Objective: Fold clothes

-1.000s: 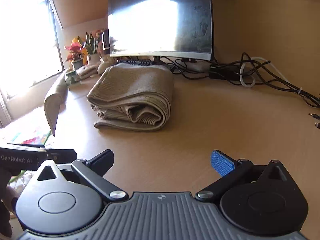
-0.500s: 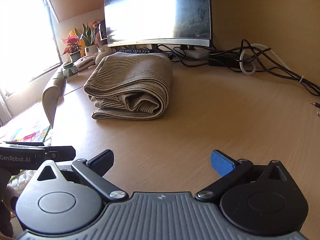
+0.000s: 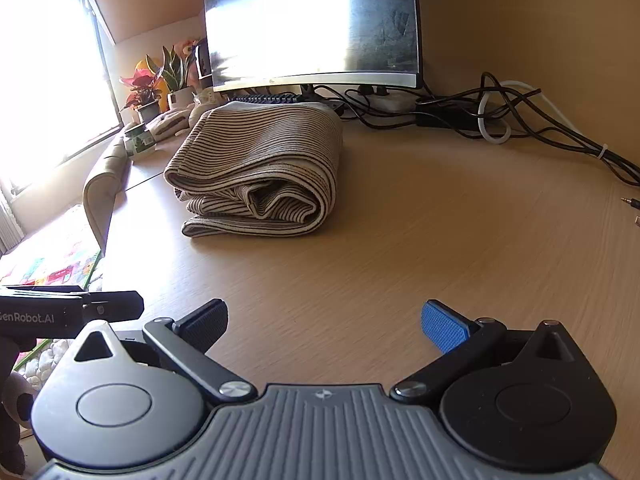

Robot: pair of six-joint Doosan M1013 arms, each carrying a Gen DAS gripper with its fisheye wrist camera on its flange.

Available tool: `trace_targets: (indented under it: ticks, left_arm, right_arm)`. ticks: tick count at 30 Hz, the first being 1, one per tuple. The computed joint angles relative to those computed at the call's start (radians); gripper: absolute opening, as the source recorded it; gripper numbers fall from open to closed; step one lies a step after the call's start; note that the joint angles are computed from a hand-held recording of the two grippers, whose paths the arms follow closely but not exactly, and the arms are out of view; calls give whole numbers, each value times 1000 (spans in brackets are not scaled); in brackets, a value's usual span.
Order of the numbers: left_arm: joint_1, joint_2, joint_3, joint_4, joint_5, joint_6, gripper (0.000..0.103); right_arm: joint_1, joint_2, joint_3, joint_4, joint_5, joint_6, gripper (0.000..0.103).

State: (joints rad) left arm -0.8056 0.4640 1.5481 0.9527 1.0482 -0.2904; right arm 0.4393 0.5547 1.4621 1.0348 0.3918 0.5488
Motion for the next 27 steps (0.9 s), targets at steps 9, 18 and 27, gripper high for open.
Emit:
trace_targets:
  ticks: [9, 18, 27]
  left_arm:
    - [-10, 1, 3, 30, 9, -1, 103]
    - [-17, 15, -22, 54, 68, 40, 103]
    - [-12, 8, -20, 21, 58, 49, 103]
  right_arm:
    - [1, 0, 1, 1, -2, -1, 103]
    - [-3, -1, 4, 37, 6, -25, 103]
    - [-4, -2, 8, 54, 6, -37, 103]
